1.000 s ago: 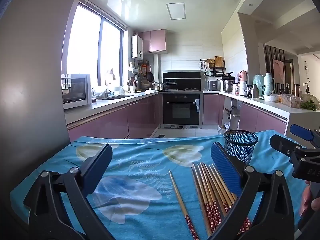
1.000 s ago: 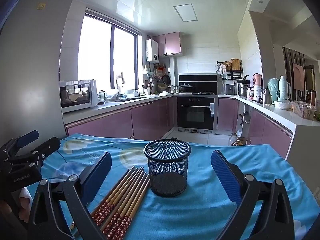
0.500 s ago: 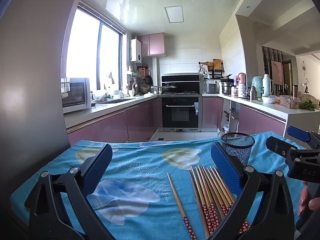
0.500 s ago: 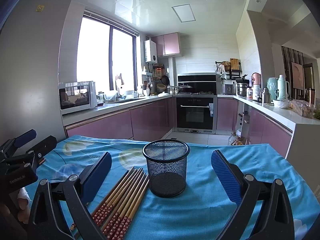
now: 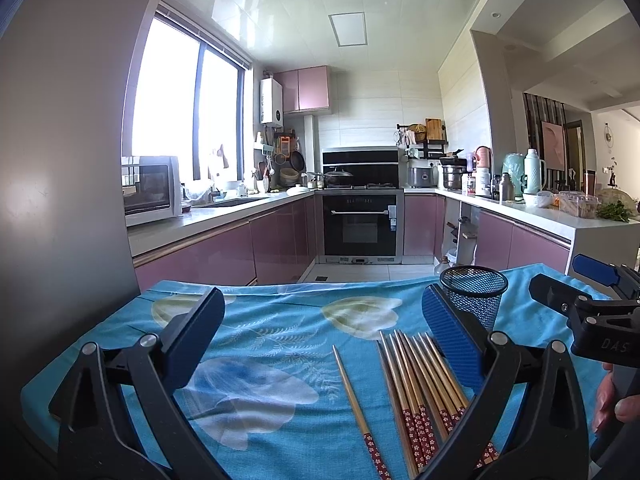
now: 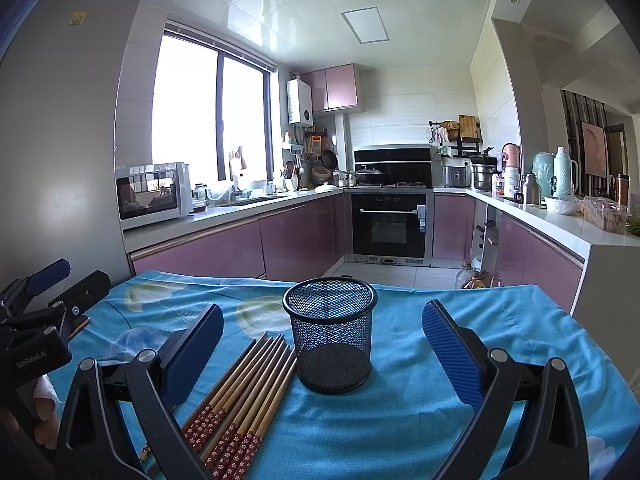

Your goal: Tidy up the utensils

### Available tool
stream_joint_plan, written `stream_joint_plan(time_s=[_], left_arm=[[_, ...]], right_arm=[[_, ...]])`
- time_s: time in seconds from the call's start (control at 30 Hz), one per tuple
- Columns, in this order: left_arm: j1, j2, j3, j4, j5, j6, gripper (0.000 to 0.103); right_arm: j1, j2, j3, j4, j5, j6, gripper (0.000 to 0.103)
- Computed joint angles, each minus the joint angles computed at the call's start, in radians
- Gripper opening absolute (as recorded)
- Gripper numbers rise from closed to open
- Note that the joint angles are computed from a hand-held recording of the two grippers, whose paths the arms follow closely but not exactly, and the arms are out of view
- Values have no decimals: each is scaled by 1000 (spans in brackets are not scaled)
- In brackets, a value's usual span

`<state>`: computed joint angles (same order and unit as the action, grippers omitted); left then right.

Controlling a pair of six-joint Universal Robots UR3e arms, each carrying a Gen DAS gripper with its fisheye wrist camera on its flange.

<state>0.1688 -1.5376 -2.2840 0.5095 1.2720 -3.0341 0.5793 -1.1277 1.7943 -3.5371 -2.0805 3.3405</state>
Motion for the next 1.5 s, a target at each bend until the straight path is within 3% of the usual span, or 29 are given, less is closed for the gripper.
stream_joint_plan(time_s=[1.5], left_arm=[[-26,-19,3,2,22,-3,97]], right_arm=[[-4,0,14,-1,4,16,96]])
